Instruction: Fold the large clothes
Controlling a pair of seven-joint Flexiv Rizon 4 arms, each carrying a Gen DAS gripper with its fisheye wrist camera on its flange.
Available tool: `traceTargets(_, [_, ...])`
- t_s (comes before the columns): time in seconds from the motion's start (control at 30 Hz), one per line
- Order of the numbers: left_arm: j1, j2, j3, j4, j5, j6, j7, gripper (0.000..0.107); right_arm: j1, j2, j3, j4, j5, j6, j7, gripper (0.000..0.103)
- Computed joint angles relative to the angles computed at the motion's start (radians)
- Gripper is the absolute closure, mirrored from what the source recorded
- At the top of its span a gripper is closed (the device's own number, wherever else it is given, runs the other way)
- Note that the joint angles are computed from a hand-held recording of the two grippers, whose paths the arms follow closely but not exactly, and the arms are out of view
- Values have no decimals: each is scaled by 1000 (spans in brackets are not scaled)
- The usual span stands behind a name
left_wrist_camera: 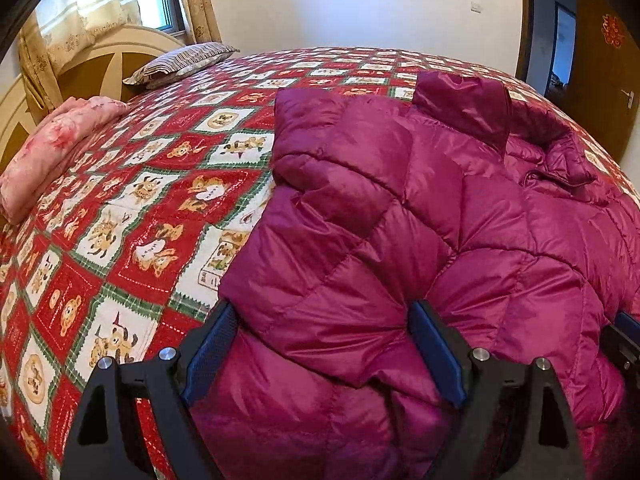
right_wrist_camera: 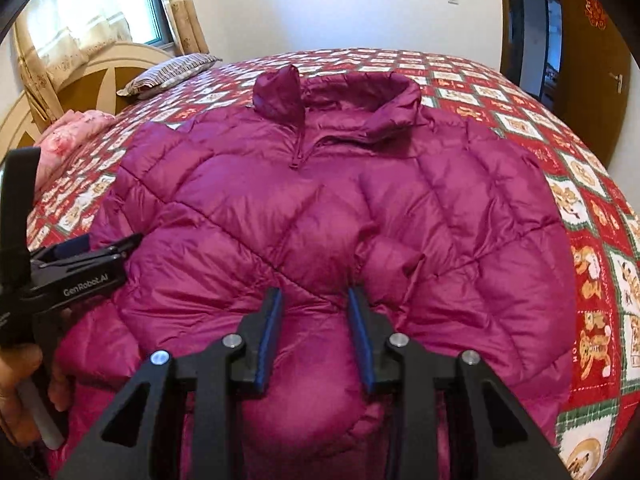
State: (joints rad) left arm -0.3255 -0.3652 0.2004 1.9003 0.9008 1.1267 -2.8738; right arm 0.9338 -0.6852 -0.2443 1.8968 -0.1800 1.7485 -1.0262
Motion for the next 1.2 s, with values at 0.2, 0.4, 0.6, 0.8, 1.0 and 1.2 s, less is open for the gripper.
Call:
traceTargets(0.2, [12,-3,1,7,-20,25,17,19,35,-10,-37,2,12,6,-1,67])
traceTargets(0.4, [49,102,-22,76,-117,22,119,19,33,29,-33,22,1,-3,-10,67])
traceTargets(0.6, [118,173,-60,36,-108,37,190,19,104,63,-157,24,125,92,-57,67])
traceTargets(0.8, [156,-16,-46,-115,-164,9,244,19,52,-13,-206,-93,143,-12,10,65])
traceTargets(1.0, [125,-134,-7,-142,-258,55,287,19,-134,-67,-43,-167,32,-78,43,65])
traceTargets(1.2, [54,-169,72,-153,-272,86,273,17,-189,-84,13,-158,-11,-47,79,65])
